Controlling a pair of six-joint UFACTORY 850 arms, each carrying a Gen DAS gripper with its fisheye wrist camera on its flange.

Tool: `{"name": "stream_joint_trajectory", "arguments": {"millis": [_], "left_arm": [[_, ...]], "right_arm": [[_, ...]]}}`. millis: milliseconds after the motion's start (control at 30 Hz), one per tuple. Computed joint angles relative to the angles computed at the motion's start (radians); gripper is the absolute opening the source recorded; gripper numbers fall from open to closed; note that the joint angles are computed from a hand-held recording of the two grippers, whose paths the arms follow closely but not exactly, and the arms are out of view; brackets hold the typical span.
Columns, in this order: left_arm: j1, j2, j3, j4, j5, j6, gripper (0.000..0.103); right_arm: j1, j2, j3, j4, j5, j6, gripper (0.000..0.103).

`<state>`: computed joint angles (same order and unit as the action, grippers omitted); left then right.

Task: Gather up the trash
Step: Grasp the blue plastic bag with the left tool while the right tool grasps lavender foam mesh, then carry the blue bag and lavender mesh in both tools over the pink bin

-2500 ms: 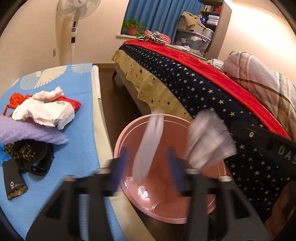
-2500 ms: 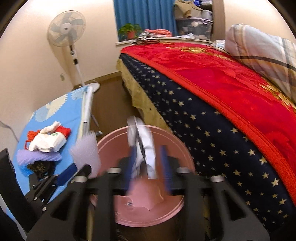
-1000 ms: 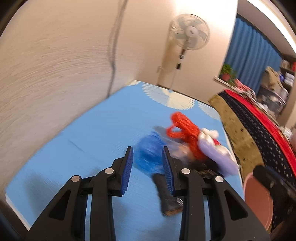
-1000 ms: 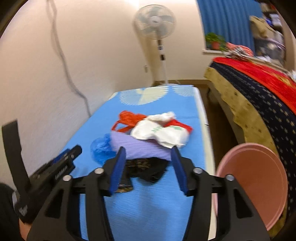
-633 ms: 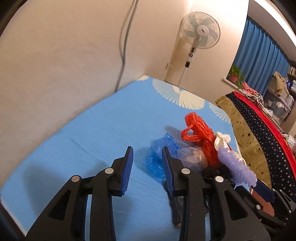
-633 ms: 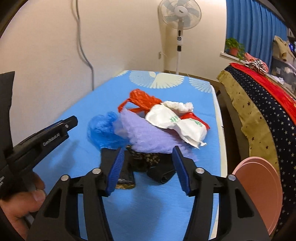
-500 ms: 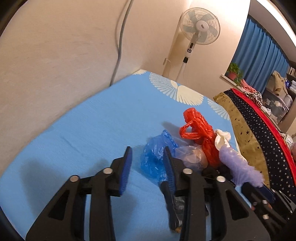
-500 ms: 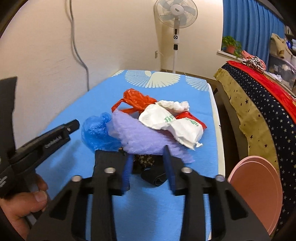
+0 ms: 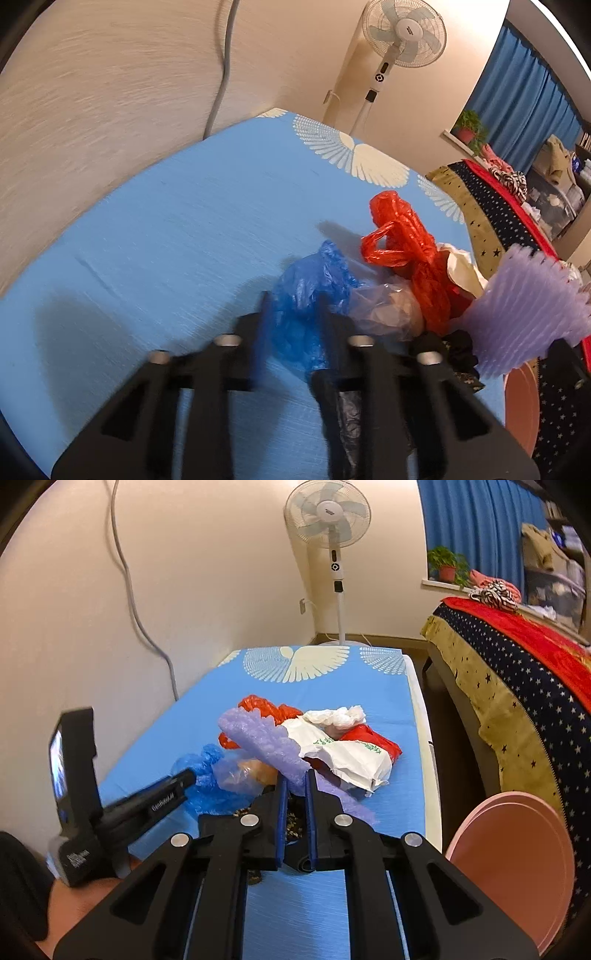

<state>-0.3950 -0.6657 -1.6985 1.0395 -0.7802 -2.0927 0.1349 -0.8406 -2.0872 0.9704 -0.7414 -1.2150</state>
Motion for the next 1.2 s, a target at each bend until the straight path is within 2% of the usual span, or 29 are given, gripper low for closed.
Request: {"name": "stream_joint_trajectory", "arguments": {"millis": [33, 300, 500, 800, 1200], "left_arm": [[-0.001, 0.006, 0.008, 0.005, 0.002, -0.008, 0.002], [-0.05, 0.035, 0.004, 0.123, -0.14, -0.011, 0.001], [-0.076, 0.076, 0.037, 0.163, -0.194, -0.038, 0.001], [-0.114, 0.111, 0.052, 0.2, -0.194, 0.005, 0.001], [-0.15, 0.107, 0.027, 0.246, -0.127, 0.043, 0.001]], "right_arm": [[0.0, 0.004, 0.003, 0.003, 0.001, -0.003, 0.01], [-0.022, 0.064, 0.075, 0.076, 0.01, -0.049, 0.009], [-0.044, 0.107, 0.125, 0.118, 0.02, -0.077, 0.009], [-0.078, 0.153, 0.186, 0.14, 0.024, -0.069, 0.009], [-0.129, 0.181, 0.196, 0.205, 0.016, -0.062, 0.009]]}}
